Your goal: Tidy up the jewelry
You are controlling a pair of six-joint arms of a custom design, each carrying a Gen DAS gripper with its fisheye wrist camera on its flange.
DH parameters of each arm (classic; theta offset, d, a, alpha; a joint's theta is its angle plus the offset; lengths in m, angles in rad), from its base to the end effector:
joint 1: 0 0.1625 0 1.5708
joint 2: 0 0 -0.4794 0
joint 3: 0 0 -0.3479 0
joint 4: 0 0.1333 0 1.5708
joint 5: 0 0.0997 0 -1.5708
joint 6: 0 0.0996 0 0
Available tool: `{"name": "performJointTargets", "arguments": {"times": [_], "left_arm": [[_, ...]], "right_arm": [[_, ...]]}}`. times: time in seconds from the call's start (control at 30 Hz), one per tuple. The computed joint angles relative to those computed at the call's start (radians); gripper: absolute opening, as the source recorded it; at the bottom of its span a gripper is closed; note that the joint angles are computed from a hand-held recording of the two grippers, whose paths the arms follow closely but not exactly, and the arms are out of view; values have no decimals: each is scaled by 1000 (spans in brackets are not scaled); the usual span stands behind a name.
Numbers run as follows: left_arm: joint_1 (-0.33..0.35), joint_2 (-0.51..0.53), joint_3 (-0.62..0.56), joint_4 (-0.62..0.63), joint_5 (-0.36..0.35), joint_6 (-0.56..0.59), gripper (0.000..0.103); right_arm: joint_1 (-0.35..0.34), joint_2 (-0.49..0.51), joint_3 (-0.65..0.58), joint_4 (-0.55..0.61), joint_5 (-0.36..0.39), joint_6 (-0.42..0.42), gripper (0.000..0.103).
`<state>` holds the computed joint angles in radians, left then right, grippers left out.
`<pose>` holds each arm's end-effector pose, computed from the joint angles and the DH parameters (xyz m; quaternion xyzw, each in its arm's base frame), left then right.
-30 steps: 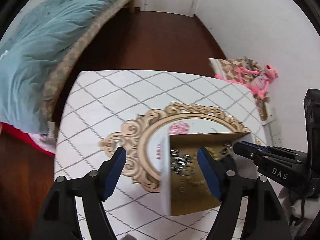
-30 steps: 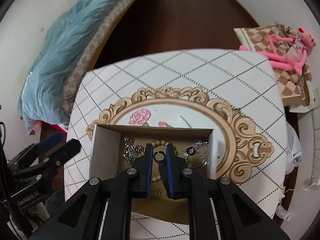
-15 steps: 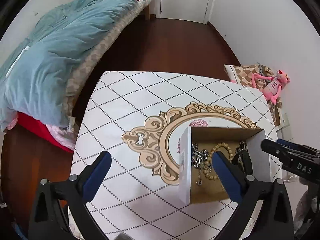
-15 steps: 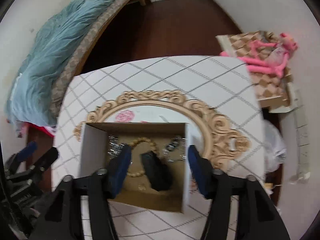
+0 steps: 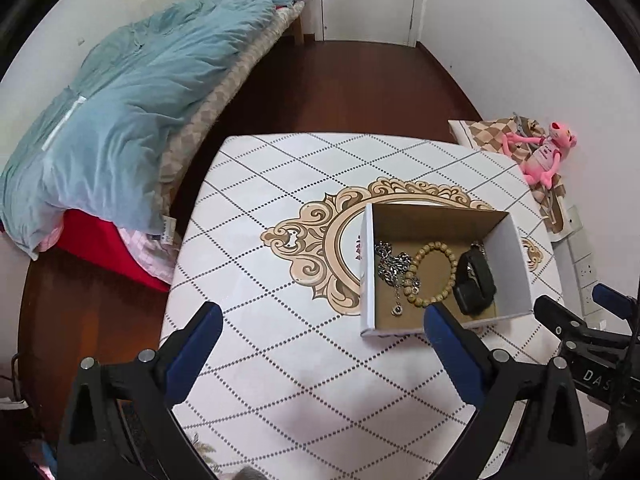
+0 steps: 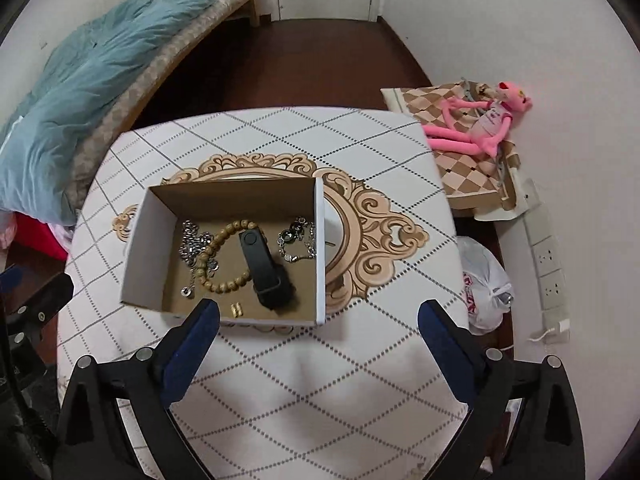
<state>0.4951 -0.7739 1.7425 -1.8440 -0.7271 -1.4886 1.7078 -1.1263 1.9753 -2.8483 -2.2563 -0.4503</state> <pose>-0.4064 -0.4555 0.0962 -0.0393 0.8681 -0.2805 0.4076 0.1459 -0.5439 0.3055 0.1980 -0.9016 0.1466 0.3556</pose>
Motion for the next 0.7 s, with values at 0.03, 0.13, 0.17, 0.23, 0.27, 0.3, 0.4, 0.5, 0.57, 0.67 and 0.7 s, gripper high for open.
{"name": "performJointTargets", "arguments": {"times": [0.03, 0.13, 0.17, 0.23, 0.27, 0.3, 0.4, 0.5, 0.57, 0.67, 0.7], "left_arm": [[-13, -6, -1, 16, 5, -16, 103], [-54, -19, -14, 79, 14, -66, 103], [-71, -25, -21, 108, 17, -89, 103], [-104, -31, -38, 158, 21, -130, 103], [-115, -34, -46, 180, 19, -149, 103], [-132, -39, -56, 211, 20, -175, 103], [-179, -49, -85, 280, 28, -217, 103], [-218, -52, -112, 341, 43, -241, 103], [-242, -53, -131, 377, 49, -257, 103], [-271, -55, -151, 401, 54, -260, 103], [-280, -54, -159, 410, 53, -261, 103]], "right_arm": [[6, -18, 11, -3, 4, 1, 101], [30, -69, 40, -9, 7, 6, 101], [39, -88, 50, -11, 7, 5, 101], [65, -132, 73, -30, 0, -6, 101], [71, -144, 76, -31, 0, -6, 101], [83, -169, 83, -26, 4, -2, 101], [126, -229, 104, -42, -9, -11, 101], [163, -279, 116, -42, -16, -13, 101], [189, -312, 122, -35, -19, -6, 101], [226, -358, 122, -18, -24, 3, 101], [241, -373, 118, -8, -30, 8, 101]]}}
